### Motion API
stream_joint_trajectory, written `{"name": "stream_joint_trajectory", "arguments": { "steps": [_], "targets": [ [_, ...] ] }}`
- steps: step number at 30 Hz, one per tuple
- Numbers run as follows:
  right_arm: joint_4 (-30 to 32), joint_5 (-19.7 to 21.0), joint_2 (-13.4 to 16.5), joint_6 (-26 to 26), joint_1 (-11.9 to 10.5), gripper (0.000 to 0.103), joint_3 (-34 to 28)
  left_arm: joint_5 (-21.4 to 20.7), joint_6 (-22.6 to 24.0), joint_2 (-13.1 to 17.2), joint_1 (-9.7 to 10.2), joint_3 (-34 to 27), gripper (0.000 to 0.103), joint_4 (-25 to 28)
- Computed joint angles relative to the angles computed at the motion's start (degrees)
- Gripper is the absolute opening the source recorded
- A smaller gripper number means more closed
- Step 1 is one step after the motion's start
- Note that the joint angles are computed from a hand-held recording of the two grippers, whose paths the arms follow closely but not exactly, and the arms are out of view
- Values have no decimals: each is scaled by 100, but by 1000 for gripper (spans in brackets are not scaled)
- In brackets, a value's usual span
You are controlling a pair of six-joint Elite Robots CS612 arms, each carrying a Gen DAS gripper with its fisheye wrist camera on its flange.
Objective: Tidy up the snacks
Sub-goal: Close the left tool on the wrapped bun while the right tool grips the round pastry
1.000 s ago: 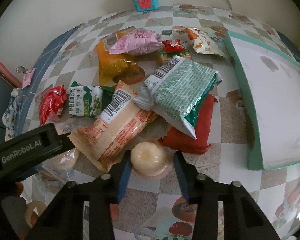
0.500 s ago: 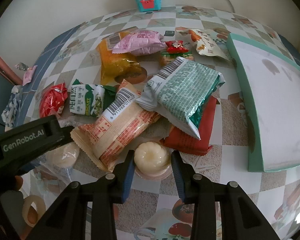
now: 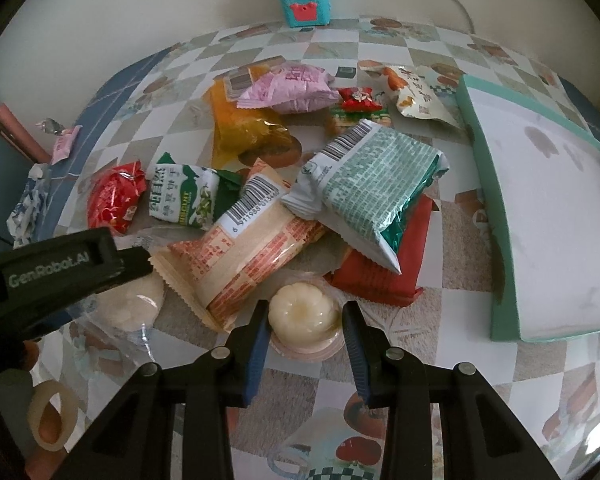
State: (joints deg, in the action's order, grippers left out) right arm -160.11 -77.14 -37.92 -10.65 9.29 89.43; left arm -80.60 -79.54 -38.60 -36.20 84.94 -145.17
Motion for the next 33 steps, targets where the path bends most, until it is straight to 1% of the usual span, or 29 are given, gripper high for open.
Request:
{"name": "stream_joint_trajectory", "arguments": {
  "steps": [2,6,8,13,19,26,33],
  "targets": [
    [-8,2,-20,-14,-6,38,26,-16,-4,-3,-12,16,71,-32],
    [-34,45,-62,19,-33,38,86,-82,-5,-11,-22,72,60,-244],
    [-66,94,-98,29,-60,38,140,-63,-4,-32,-43,71,60,-184],
    [-116,158,-155,47,-93,38,219,-149,-21,-49,-55,145,57,-343],
    [-175,216,-213,87,-122,38,306,-177,-77,-150,-88,325,56,-484],
    [-296,360,-289,158,-158,38,397,22,-212,-323,-181,511,55,-440],
    [-579,568,-401,187,-206,38,528,388,-259,-497,-303,627,55,-403]
  ]
}}
